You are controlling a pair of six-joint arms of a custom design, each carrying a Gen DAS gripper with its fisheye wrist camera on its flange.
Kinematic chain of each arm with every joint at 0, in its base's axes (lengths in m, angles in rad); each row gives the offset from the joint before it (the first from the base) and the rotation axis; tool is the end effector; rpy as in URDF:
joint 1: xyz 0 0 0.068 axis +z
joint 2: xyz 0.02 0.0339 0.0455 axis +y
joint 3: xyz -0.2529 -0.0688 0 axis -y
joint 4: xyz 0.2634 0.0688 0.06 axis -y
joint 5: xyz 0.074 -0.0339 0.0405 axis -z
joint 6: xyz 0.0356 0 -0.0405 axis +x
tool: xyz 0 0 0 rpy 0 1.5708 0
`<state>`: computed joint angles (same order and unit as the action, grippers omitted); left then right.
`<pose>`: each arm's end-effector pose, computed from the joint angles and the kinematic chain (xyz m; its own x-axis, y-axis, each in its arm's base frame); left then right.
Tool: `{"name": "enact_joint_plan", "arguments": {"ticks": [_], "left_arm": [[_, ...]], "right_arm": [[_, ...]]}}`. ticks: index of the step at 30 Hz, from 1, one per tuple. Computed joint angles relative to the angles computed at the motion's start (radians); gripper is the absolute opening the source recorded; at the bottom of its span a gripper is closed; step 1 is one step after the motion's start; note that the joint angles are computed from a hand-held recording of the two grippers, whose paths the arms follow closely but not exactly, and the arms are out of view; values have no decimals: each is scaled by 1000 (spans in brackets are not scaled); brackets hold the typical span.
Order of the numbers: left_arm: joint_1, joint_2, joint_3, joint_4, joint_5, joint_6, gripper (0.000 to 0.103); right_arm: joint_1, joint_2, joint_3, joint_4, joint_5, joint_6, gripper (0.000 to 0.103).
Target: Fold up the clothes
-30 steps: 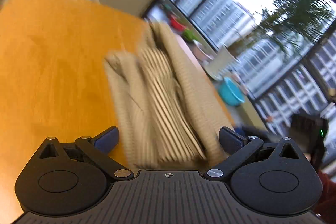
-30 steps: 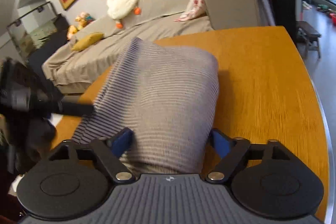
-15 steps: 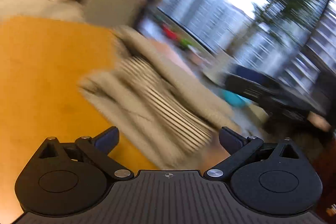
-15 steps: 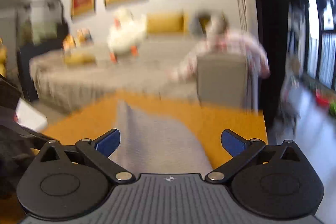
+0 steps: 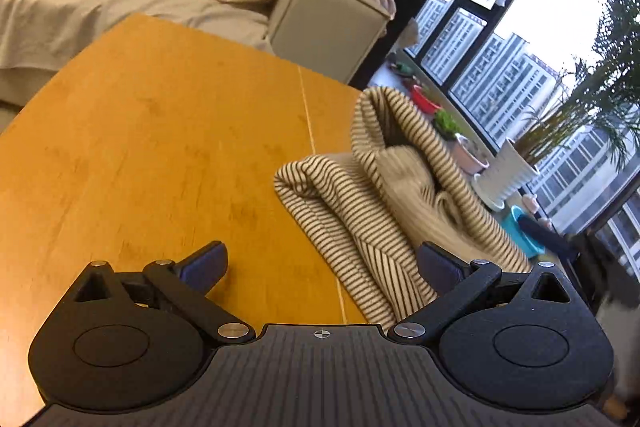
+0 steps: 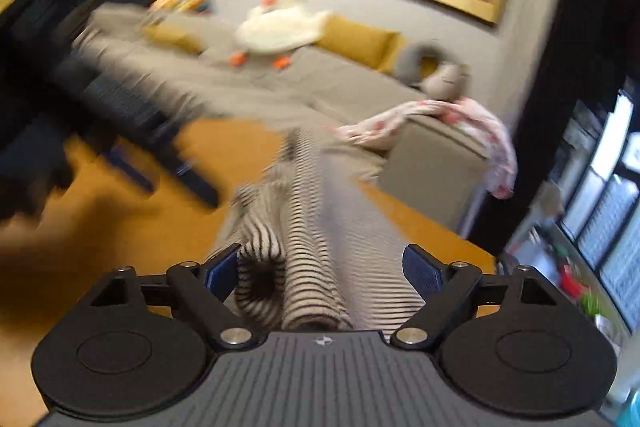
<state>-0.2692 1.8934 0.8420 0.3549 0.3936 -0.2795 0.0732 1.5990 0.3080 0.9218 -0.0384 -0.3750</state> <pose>0.3482 -0.1102 0.0859 -0.7404 -0.0600 -0.6694 0.3381 0.8276 -0.4481 0.2589 0.0204 0.0902 -0.2950 -0.3886 -0.8729 -0.2331 0.9152 -0.3287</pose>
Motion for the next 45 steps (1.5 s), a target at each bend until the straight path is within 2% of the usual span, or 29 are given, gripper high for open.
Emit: {"name": "enact_joint_plan", "arguments": {"ticks": [3,5,7,8,9,10,11,13,14,15,17,19,22,23,26,30,35,37,39,40,42,45], "left_arm": [[-10,44,23,22,6,-31,103],[-23,55,33,23,9,-35,103],[-33,52,32,16,29,-24,103],[-36,50,28,15,48,-17,102],[-34,56,33,15,77,-15,100],[-29,66,41,16,112,-16,94],[-26,79,54,13,146,-25,82],[-25,110,84,3,205,-48,70],[-28,126,99,-1,224,-55,60],[-31,142,113,-5,242,-63,56],[-42,175,146,-20,249,-61,41],[-51,215,185,-41,241,-61,34],[-54,256,218,-42,249,-71,33],[-53,259,218,-39,253,-71,33],[-49,258,210,-32,256,-60,33],[-47,256,195,-16,259,-51,33],[-46,258,202,-19,265,-41,34],[-29,235,193,-39,264,-26,34],[2,187,165,-52,245,-5,39],[17,156,149,-54,213,7,42],[51,100,127,-37,157,6,42],[73,37,109,15,180,-16,43]], "right_arm": [[-8,68,27,-3,-38,-57,93],[19,177,51,74,19,-108,92],[20,187,51,109,50,-115,78],[15,183,50,120,58,-112,65],[10,178,49,130,66,-110,58],[4,174,48,140,74,-107,57],[0,174,48,152,84,-109,56],[-14,198,63,155,95,-142,48],[-38,176,73,106,59,-115,43],[-62,156,84,57,22,-89,38],[-115,63,102,-79,-85,-10,28],[-155,-77,118,-229,-211,84,25],[-163,-225,153,-399,-367,149,24],[-158,-235,167,-446,-400,151,24],[-136,-172,210,-517,-410,135,24],[-147,-74,247,-514,-390,174,24],[-147,-76,217,-489,-375,166,25],[-119,-85,177,-448,-321,134,25],[-51,-86,115,-354,-210,31,26],[-2,-87,77,-299,-141,-32,26],[78,-53,38,-223,-49,-108,29],[176,12,14,-135,47,-155,37]]}}
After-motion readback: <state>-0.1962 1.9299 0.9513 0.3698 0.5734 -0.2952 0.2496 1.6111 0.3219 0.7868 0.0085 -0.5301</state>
